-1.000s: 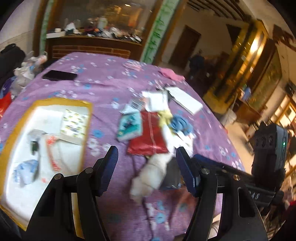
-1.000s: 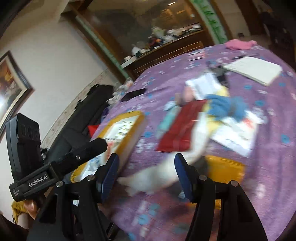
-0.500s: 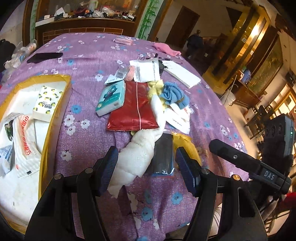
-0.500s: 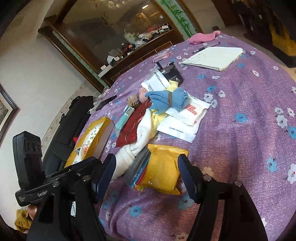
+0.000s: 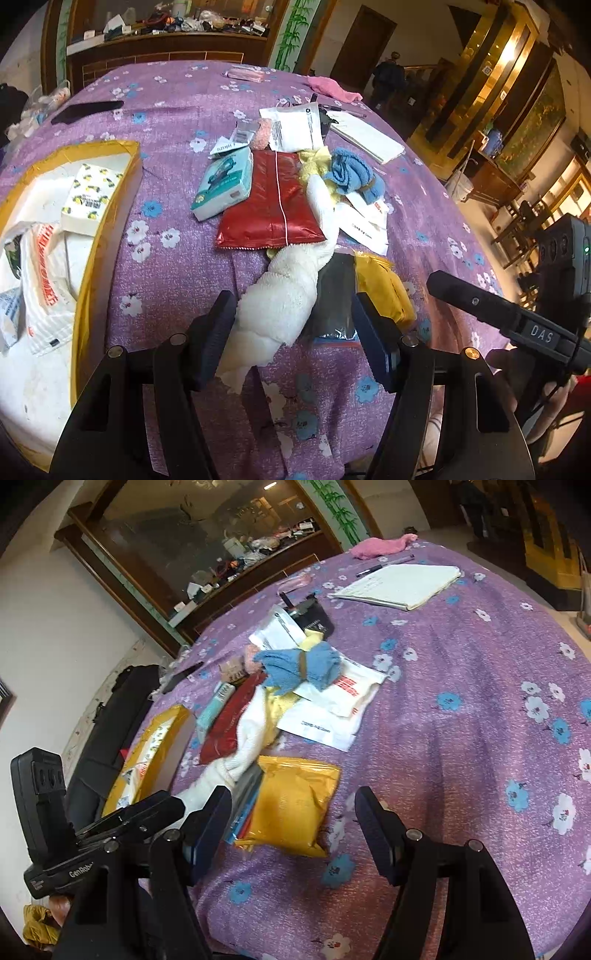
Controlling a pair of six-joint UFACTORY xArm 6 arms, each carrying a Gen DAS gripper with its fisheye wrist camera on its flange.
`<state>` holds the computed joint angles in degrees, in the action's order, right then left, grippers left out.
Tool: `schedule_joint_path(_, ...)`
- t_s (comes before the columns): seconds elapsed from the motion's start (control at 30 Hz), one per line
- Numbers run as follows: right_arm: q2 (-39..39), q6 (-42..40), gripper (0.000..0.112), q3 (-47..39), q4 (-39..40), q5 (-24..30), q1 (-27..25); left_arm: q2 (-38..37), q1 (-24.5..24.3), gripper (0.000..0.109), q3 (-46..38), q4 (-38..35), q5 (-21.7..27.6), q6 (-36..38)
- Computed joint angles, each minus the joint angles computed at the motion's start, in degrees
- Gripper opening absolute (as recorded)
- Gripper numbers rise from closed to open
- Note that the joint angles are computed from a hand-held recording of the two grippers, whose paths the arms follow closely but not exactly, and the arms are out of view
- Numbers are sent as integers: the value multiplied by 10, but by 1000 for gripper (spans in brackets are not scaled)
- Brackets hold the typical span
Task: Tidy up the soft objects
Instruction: 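Grasp the white towel with the left tool while the right grasps the yellow pouch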
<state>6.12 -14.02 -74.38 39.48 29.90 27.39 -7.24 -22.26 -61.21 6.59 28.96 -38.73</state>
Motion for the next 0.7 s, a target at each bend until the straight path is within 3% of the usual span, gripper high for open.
schedule_joint_path(0.1, 2, 12, 70, 0, -18, 3, 1, -3, 1, 65, 6, -21, -6, 18)
schedule_joint_path(0.37, -13, 19, 70, 19, -36, -8, 1, -22, 1, 65, 23, 8, -16, -1)
schedule_joint_path(0.57, 1, 17, 70, 0, -20, 20, -2, -23, 5, 65, 29, -43, -20, 36)
schedule_joint_path(0.7, 23, -5, 70, -30, 17, 52, 0, -15, 6, 65, 12, 19, -7, 9)
